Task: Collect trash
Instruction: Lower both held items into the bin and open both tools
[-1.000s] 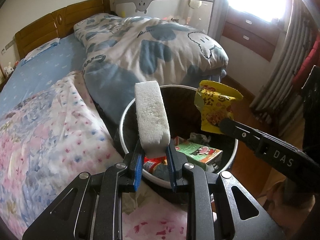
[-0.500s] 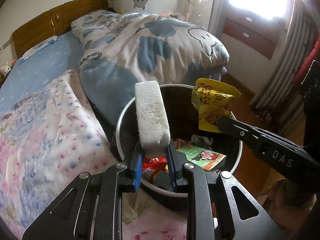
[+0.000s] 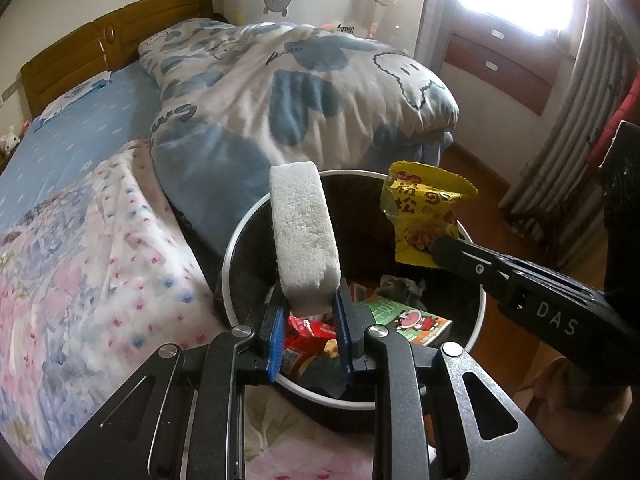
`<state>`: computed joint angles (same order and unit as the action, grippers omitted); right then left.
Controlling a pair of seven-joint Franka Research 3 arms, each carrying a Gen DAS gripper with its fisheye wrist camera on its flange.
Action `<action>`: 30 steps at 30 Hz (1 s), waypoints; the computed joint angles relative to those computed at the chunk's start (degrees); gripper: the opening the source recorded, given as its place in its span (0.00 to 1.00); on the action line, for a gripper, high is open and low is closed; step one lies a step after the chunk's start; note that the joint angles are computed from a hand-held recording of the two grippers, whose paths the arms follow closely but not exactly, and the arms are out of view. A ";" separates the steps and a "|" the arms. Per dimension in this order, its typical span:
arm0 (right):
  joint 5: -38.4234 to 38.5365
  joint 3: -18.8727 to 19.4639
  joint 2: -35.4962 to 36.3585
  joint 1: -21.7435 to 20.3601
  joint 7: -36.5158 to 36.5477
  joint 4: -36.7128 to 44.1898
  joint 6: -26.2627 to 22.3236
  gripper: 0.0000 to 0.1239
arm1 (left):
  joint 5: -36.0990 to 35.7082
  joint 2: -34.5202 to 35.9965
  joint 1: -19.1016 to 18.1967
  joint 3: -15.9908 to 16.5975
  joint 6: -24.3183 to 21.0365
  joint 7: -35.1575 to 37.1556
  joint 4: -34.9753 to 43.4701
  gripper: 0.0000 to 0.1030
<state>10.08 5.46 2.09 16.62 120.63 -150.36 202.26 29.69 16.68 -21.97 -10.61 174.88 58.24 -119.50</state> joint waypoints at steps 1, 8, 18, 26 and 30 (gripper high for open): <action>-0.05 -0.02 0.01 -0.04 0.00 0.02 -0.08 0.08 | -0.08 0.11 -0.02 -0.03 -0.12 0.02 0.11 0.19; -0.06 -0.01 -0.09 -0.04 -0.01 0.15 -0.54 0.08 | 0.06 0.51 -0.14 0.20 -0.48 -0.05 0.44 0.19; -2.55 0.02 0.23 -0.89 1.69 0.48 -1.20 0.08 | -0.46 0.61 0.22 -0.19 -0.47 0.54 0.47 0.20; -6.23 -0.10 0.00 -1.89 5.42 0.15 -0.82 0.12 | -2.61 -0.43 1.34 -1.26 0.05 2.70 -0.94 0.25; -7.73 -0.33 -0.46 -2.25 7.57 -0.33 -0.37 0.26 | -2.69 -1.75 1.07 -0.64 0.68 1.93 -2.24 0.32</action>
